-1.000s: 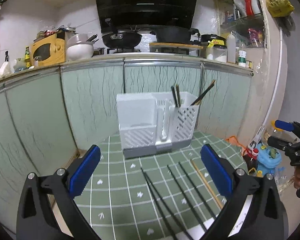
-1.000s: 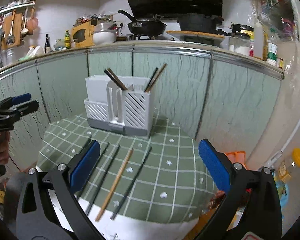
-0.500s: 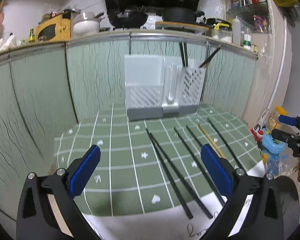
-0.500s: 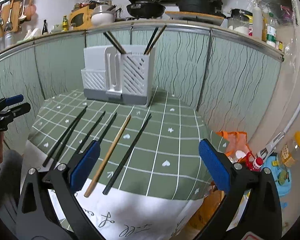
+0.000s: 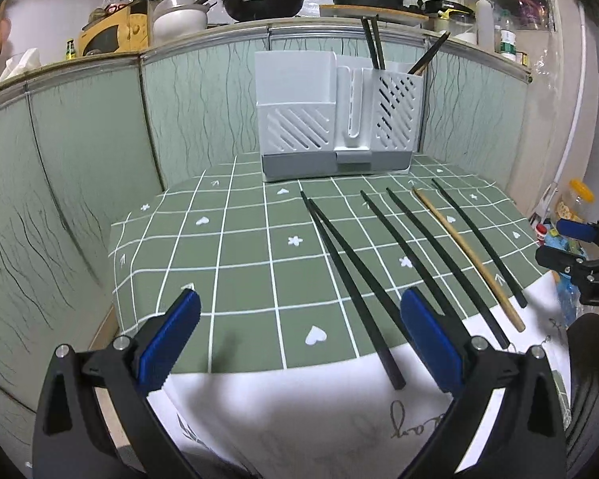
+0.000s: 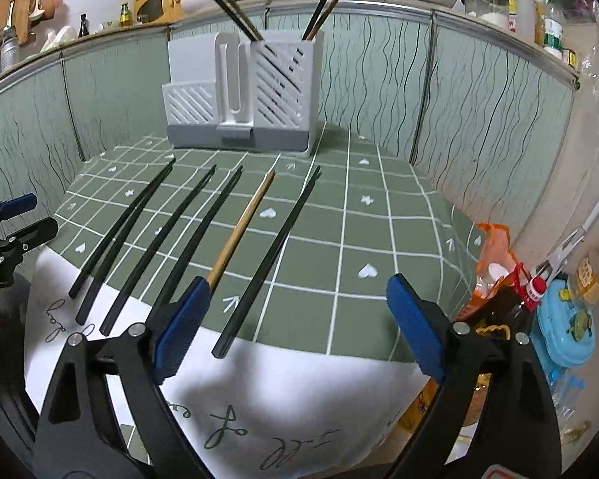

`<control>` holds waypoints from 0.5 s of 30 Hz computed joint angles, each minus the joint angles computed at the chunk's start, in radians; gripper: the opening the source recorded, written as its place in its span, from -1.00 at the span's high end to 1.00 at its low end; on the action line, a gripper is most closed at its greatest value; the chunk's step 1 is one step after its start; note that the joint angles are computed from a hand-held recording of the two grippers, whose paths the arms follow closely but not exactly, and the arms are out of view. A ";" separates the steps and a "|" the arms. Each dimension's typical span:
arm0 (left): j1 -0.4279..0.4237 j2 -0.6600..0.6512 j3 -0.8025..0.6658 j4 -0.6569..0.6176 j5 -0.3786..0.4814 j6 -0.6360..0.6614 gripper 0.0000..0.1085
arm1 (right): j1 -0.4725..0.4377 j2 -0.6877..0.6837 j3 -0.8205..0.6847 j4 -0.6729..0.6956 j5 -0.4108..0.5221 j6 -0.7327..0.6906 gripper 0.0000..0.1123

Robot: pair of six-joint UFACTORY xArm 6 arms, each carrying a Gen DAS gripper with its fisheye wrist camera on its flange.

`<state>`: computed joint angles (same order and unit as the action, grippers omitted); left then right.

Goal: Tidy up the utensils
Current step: 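Move both open tools back down to the chopsticks on the mat, then grasp a black chopstick with the left tool while the right tool grasps another black chopstick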

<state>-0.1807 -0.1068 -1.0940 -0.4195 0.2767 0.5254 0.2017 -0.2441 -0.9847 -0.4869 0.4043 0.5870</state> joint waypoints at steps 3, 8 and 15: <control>-0.007 -0.001 0.017 0.029 -0.015 -0.028 -0.73 | 0.008 0.014 -0.006 -0.021 0.015 0.024 -0.44; -0.017 0.020 0.026 0.094 -0.009 -0.081 -0.51 | 0.013 0.039 -0.016 -0.001 0.033 0.031 -0.32; -0.041 0.047 0.020 0.143 -0.006 -0.131 -0.16 | 0.030 0.072 -0.022 0.027 0.033 0.034 -0.08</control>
<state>-0.2214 -0.0594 -1.0745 -0.2765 0.2711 0.3946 0.2315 -0.1723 -1.0067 -0.4598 0.4372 0.6213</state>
